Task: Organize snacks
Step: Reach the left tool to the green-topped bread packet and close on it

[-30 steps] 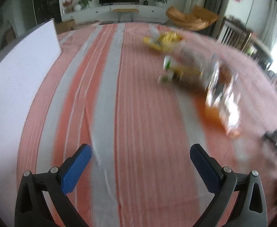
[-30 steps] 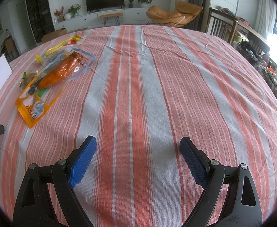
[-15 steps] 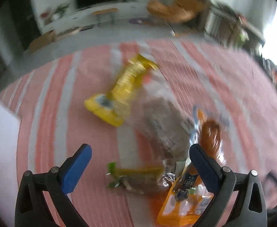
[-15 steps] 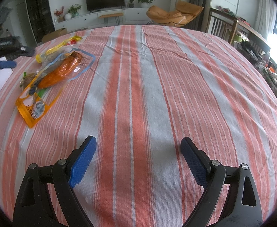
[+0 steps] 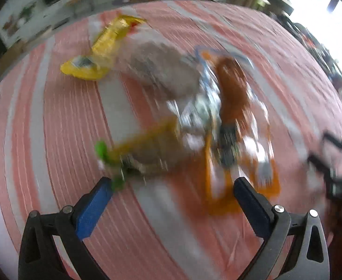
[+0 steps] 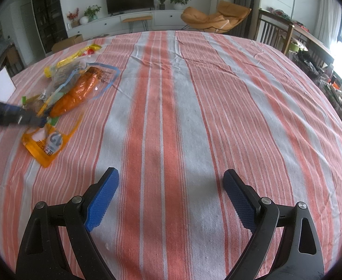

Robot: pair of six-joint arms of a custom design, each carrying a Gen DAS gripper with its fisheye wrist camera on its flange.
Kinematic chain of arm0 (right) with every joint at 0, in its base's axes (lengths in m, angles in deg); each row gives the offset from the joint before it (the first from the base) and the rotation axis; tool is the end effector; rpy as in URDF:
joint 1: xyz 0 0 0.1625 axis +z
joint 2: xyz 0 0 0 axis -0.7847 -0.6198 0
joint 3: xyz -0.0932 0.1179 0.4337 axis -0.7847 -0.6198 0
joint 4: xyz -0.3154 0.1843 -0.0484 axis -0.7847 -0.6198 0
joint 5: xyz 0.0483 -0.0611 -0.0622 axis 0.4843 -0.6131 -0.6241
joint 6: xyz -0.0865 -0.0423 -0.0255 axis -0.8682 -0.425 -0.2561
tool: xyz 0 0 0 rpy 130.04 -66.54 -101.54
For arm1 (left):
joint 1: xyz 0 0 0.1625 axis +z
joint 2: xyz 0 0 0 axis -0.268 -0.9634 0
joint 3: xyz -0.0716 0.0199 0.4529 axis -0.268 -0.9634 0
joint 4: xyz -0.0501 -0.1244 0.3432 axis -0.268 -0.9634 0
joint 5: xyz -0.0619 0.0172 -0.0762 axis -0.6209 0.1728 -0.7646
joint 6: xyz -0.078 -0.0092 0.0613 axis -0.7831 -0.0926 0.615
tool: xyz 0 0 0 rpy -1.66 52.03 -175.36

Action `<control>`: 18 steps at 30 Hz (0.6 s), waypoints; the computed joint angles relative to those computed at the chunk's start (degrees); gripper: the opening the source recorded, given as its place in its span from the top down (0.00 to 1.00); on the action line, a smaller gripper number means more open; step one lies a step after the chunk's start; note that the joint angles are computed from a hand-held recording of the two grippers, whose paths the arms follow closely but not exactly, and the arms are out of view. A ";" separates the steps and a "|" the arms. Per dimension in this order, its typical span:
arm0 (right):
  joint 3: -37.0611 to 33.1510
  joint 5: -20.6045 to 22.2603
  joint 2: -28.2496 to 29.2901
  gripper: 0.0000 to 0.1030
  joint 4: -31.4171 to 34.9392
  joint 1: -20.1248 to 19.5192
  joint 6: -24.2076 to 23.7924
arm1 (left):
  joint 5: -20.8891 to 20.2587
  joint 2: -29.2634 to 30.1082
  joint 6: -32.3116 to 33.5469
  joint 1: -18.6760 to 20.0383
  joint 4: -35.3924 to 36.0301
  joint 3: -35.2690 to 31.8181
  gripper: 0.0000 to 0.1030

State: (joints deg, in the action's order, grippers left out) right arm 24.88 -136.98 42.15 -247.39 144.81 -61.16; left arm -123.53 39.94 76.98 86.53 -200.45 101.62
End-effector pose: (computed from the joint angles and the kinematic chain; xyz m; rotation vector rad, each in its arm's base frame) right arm 0.1205 -0.6179 0.0453 0.6750 -2.3226 0.6249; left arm -0.0296 -0.6878 0.1232 0.3370 2.4518 -0.3386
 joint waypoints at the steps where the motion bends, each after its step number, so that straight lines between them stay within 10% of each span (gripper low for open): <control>1: 0.00 0.00 0.00 0.10 0.00 0.00 0.00 | -1.10 -0.79 0.38 -0.02 -0.02 1.19 0.02; 18: 0.00 -0.03 -0.02 0.10 0.06 0.01 0.06 | -8.27 -7.39 2.29 0.75 -0.84 6.85 0.02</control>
